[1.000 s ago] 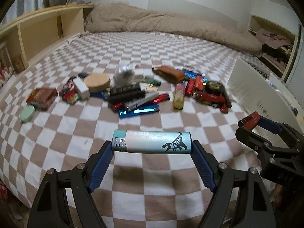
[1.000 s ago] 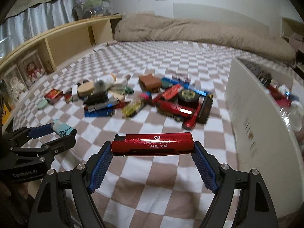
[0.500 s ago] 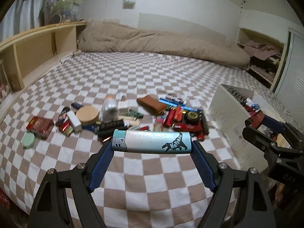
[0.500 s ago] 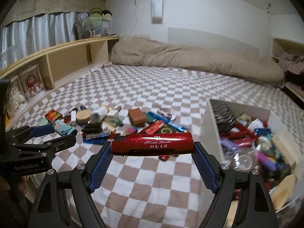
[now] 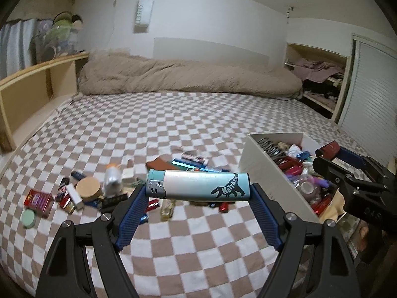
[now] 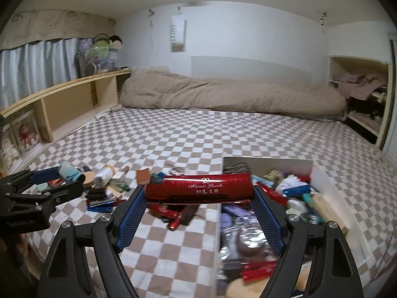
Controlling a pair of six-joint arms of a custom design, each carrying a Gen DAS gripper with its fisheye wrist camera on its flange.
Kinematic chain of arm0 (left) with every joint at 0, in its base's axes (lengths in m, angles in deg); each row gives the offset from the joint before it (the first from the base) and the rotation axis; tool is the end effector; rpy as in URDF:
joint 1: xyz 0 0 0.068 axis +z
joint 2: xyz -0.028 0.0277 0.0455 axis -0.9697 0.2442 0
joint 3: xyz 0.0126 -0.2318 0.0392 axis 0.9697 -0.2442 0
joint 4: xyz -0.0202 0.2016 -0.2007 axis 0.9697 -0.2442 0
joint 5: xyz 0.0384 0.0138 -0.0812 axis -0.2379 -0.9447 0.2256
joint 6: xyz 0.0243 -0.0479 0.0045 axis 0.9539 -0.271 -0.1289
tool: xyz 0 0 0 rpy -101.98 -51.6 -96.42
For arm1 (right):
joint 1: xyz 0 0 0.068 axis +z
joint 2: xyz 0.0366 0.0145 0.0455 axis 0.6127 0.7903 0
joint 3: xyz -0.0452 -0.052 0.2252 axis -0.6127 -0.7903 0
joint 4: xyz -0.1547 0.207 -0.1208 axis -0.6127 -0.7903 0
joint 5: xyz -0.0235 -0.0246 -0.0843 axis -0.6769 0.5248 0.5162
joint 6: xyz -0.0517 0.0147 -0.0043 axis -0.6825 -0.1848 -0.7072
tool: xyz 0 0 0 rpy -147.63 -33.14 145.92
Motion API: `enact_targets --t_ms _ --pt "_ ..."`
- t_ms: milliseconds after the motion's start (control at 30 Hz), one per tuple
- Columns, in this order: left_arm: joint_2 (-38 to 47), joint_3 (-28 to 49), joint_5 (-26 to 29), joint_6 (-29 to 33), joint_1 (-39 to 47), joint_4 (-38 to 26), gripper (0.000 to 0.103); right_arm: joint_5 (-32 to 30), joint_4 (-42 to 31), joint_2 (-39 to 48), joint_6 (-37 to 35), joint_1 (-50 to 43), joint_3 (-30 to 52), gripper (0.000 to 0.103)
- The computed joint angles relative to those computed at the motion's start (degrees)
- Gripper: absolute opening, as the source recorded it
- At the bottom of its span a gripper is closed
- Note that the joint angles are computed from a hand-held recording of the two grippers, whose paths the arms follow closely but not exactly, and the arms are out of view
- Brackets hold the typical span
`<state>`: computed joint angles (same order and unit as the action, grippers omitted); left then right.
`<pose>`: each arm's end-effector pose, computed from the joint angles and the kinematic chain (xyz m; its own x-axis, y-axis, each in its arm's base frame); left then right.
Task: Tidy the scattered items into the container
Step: 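Lift and carry both held lighters over the white box, then tilt the right tool into the box and open it to drop the red lighter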
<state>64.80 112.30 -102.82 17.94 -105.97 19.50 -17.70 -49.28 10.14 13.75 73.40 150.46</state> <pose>0.2871 -0.1520 0.2726 -0.5562 -0.0679 -0.8283 0.0273 0.9946 -0.0999 0.3460 0.2354 0.2157 -0.4625 -0.1268 -0.8775 -0.2804 0.9598 0.0091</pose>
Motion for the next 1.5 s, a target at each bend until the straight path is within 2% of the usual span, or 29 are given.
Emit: enact_targets --t_ms 400,833,1133,1300,1500 --pt "10.49 10.82 1.06 1.18 -5.67 1.39 0.082 -1.95 -3.48 -4.81 -3.01 -8.08 -2.11 0.084" --pt "22.11 21.88 5.51 0.66 -8.84 1.90 0.082 -8.81 -11.14 0.22 -3.79 -18.15 6.53 0.084" --pt "29.28 27.36 9.31 -0.19 -10.48 1.77 0.082 -16.51 -18.39 12.17 -1.57 -23.47 21.06 0.084" --pt "32.36 30.05 10.87 -0.46 -10.54 1.32 0.082 -20.82 -27.81 24.19 0.47 -25.81 37.22 0.084" --pt "34.07 31.32 12.06 -0.42 -10.15 1.35 0.082 -27.73 -37.62 38.87 7.27 -28.20 57.60 0.084"
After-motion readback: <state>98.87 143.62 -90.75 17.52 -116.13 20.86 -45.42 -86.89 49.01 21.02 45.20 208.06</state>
